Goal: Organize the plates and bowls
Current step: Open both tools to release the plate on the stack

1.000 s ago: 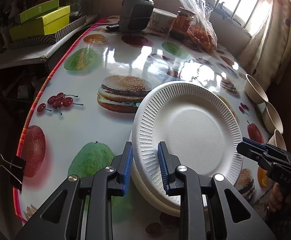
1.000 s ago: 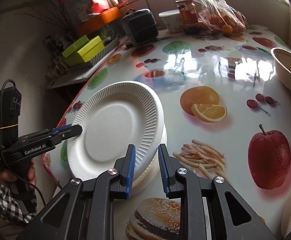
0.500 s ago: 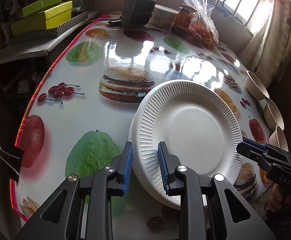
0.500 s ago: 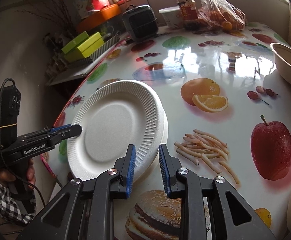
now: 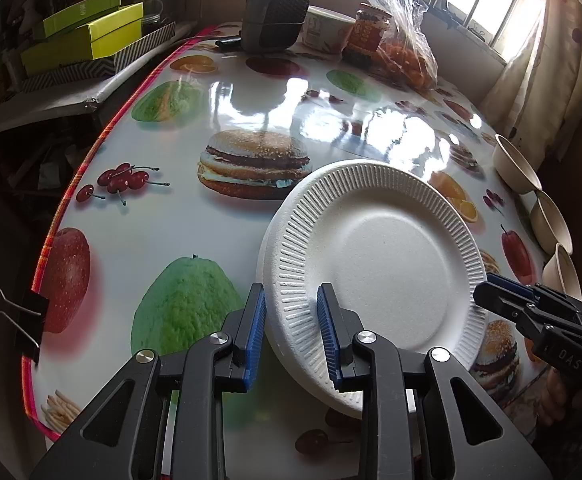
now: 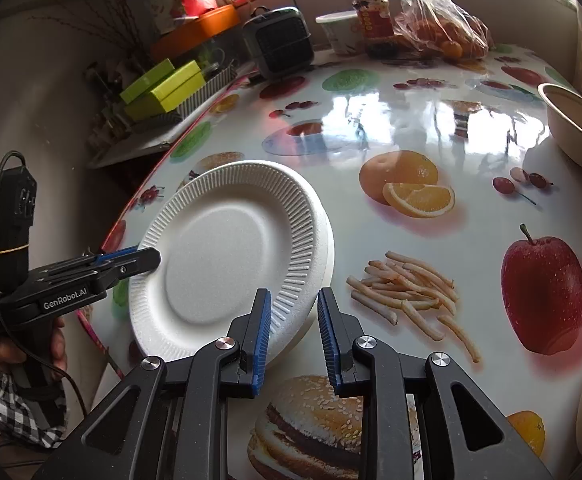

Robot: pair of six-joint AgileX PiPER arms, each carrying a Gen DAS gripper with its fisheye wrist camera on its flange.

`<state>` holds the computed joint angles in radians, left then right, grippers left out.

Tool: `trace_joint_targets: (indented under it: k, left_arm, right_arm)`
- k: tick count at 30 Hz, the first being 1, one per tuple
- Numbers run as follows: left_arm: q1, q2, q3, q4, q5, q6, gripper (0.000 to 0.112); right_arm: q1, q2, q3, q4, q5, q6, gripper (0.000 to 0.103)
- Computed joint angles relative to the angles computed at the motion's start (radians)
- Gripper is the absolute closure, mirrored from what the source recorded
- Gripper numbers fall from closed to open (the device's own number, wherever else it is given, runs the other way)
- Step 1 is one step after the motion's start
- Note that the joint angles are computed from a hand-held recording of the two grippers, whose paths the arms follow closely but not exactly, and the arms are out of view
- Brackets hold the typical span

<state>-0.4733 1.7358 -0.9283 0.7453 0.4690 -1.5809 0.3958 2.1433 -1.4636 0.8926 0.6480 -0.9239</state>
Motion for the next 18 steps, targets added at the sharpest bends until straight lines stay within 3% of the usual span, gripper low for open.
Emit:
trace_joint_targets:
  k: [11, 16, 18]
  left_arm:
    - [-0.001, -0.003, 0.012, 0.025, -0.005, -0.022, 0.078]
    - [-0.003, -0.017, 0.026, 0.056, -0.01, -0.058, 0.074]
    - [0.002, -0.022, 0.034, 0.058, -0.016, -0.067, 0.072]
  right_arm:
    - [0.003, 0.002, -0.004, -0.006, -0.003, 0.008, 0.078]
    - [0.002, 0.008, -0.016, -0.007, -0.003, 0.018, 0.066]
    - [0.001, 0.008, -0.018, -0.006, -0.008, 0.02, 0.066]
